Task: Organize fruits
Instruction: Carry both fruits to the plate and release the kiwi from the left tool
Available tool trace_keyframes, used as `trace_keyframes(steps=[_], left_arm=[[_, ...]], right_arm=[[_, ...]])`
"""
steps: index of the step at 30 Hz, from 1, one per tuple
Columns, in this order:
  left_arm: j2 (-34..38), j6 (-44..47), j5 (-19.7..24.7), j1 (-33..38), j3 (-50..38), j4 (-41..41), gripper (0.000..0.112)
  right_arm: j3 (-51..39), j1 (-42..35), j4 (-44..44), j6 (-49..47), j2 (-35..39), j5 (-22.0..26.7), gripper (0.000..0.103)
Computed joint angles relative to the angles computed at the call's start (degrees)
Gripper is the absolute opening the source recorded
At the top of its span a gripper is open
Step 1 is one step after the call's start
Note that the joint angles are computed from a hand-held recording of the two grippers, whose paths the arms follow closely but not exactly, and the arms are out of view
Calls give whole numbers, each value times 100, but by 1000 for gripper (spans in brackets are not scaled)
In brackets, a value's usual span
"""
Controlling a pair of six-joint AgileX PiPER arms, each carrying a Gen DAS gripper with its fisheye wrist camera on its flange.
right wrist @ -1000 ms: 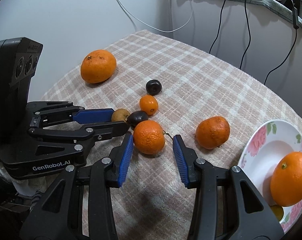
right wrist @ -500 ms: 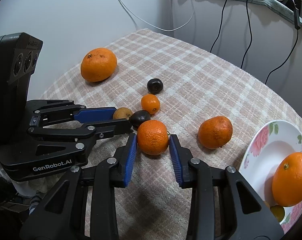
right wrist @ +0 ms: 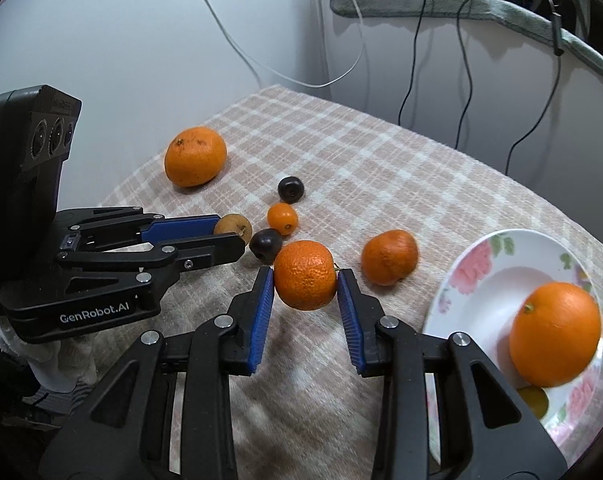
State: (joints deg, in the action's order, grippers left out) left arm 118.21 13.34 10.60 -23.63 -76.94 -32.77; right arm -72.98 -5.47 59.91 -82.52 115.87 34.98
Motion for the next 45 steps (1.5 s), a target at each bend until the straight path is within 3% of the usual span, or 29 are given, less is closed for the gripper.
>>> trace_keyframes(steps=[14, 21, 34, 45], left_arm=[[434, 161, 383, -462, -977, -143, 24], [849, -262, 726, -696, -1777, 330, 25], [1543, -735, 1336, -900, -3001, 860, 24], [1715, -901, 1524, -964, -3310, 1024, 25]], right_arm=[[540, -936, 363, -497, -455, 79, 34], [637, -1298, 400, -619, -458, 78, 34], [683, -1529, 427, -699, -404, 81, 34], [670, -1483, 370, -697, -373, 62, 34]])
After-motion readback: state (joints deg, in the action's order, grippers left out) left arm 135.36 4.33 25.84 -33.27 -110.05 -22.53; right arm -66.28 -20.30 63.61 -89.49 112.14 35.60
